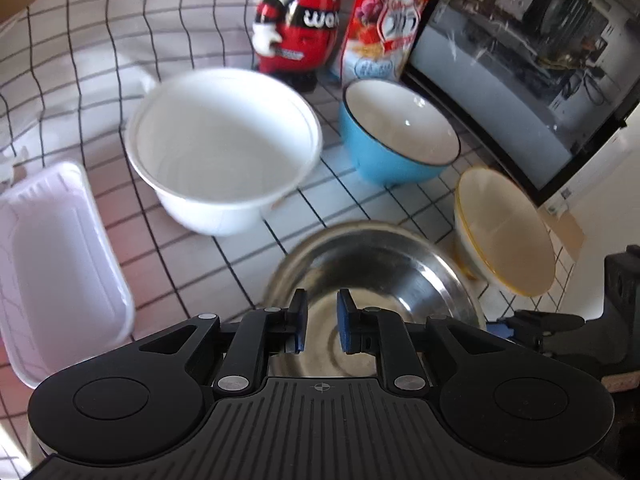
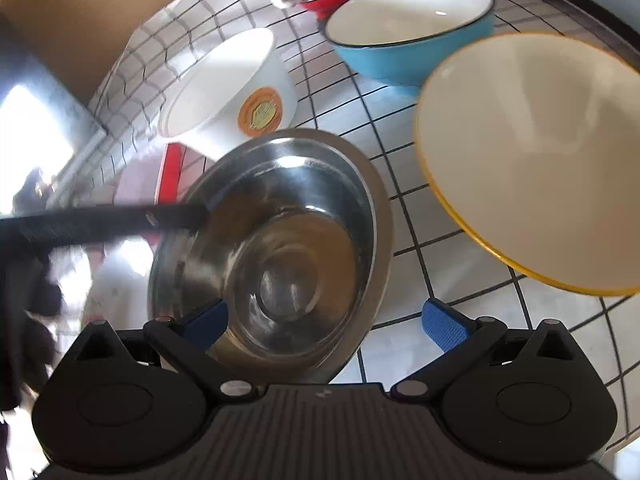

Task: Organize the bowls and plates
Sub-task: 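Reach both tools to the steel bowl rim and close on it, then lift the steel bowl with both tools over the pink-flowered white bowl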

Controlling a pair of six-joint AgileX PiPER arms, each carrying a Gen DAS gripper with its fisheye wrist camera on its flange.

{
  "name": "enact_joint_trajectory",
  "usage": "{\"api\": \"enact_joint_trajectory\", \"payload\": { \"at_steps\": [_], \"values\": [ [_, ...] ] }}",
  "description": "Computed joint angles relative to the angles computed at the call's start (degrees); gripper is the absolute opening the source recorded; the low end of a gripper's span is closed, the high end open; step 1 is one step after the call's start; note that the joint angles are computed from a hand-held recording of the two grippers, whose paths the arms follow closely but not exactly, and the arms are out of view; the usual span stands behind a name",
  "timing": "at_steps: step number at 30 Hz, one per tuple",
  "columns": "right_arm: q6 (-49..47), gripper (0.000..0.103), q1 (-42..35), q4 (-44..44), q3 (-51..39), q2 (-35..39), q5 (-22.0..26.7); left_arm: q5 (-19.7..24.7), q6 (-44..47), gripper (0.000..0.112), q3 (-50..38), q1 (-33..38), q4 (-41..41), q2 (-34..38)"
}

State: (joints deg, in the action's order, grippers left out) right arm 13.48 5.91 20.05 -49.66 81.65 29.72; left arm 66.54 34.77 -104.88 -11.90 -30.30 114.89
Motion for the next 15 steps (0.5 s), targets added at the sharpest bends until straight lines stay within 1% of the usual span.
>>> {"api": "enact_joint_trajectory", "payload": {
  "at_steps": [1,2,4,6,8,11,15],
  "values": [
    [1.6,0.103,0.7,-1.9,0.0,-0.1,0.0,-0.2,-0.3,0.016,-0.6,0.0,1.1,0.4],
    [4.1,0.103,1.7,-4.2,0.0,-0.2,-0.4,0.6,-0.3,0.012,-1.7,0.2,1.7,1.2],
    [7.6,0.103,3.1,-8.3,-0.1,-0.3,-0.3,2.1,-0.2,0.012,-3.0,0.4,1.6,2.4],
    [9.4,0.103,3.8,-10.1,0.0,-0.5,-0.1,2.2,0.3,0.013,-3.2,-0.4,3.1,2.8],
    [10.0,0.103,3.1,-8.7,1.0,-1.2,-1.3,2.2,1.0,0.013,-3.2,-1.1,4.1,3.1],
    [8.7,0.103,1.8,-6.2,0.6,-0.9,-0.7,2.0,1.6,0.016,-3.2,-0.8,3.4,2.3],
    [-0.7,0.103,-2.6,4.1,-0.1,-0.2,1.2,3.3,1.9,0.016,-5.4,1.2,-0.4,1.5]
  ]
}}
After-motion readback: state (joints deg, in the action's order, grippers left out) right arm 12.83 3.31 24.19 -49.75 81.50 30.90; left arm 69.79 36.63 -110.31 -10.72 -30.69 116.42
